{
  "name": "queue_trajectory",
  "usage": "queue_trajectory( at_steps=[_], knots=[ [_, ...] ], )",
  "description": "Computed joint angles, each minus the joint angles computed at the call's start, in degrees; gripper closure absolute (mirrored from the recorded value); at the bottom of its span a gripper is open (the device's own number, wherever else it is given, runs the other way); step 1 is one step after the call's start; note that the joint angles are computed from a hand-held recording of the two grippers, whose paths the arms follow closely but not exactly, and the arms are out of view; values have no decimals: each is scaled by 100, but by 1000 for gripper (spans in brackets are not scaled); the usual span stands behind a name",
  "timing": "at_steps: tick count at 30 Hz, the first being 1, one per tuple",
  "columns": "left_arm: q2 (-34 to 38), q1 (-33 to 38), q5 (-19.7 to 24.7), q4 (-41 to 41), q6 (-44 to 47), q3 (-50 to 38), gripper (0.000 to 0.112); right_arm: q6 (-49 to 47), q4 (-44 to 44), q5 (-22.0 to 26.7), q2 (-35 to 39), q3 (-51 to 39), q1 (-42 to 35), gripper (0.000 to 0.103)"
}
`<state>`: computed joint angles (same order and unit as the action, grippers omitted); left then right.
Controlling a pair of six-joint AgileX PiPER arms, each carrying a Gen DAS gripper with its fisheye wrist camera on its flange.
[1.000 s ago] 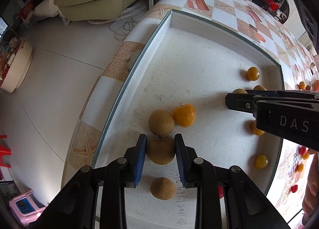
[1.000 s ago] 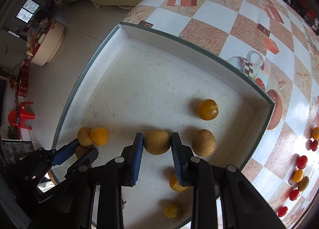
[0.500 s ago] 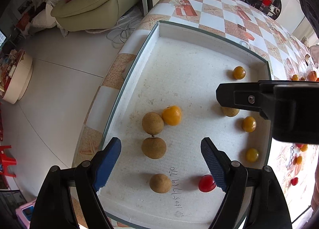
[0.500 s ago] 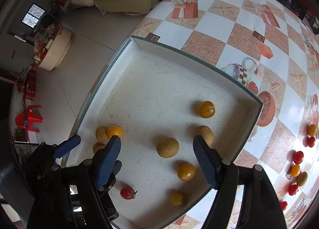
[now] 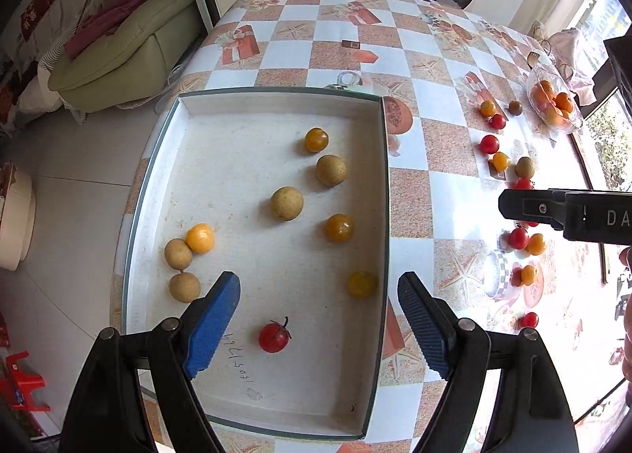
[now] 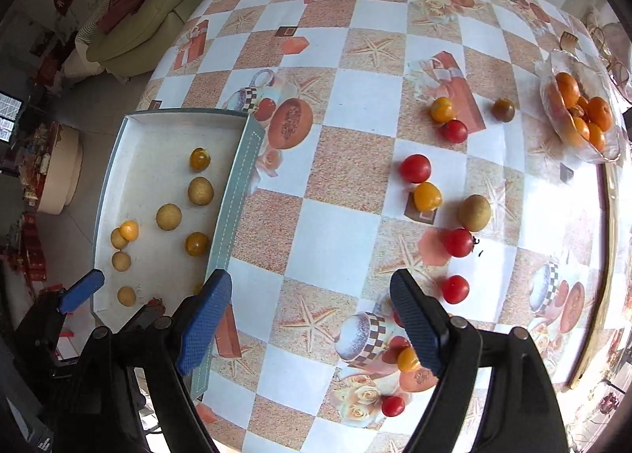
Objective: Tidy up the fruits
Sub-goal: 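Move both grippers back to the fruit on the table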
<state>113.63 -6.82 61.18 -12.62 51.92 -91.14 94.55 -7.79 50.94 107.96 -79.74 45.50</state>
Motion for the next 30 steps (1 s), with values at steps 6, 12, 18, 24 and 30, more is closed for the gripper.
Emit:
queue_trajectory(
  at_steps=[6,12,18,24,30],
  knots=[
    [-360,-608,-168,-12,40,766,29,1333,22,-334,-1076,1848,511,18],
    [-472,-1100,-338,149,-92,1384,29,1934,101,-701,-1449,2712,933,18],
    [-53,-1543,-312,143,-750,845,29,1943,-283,-969,-1604,3010,636,20],
    [817,-1838,162,-40,-1611,-619,29,1571,-508,-1474,-1617,3168,50,32],
    [1573,-2161,517,-100,-2031,-1823,29,1196,-568,-1758,-1446,3120,-232,36]
  ],
)
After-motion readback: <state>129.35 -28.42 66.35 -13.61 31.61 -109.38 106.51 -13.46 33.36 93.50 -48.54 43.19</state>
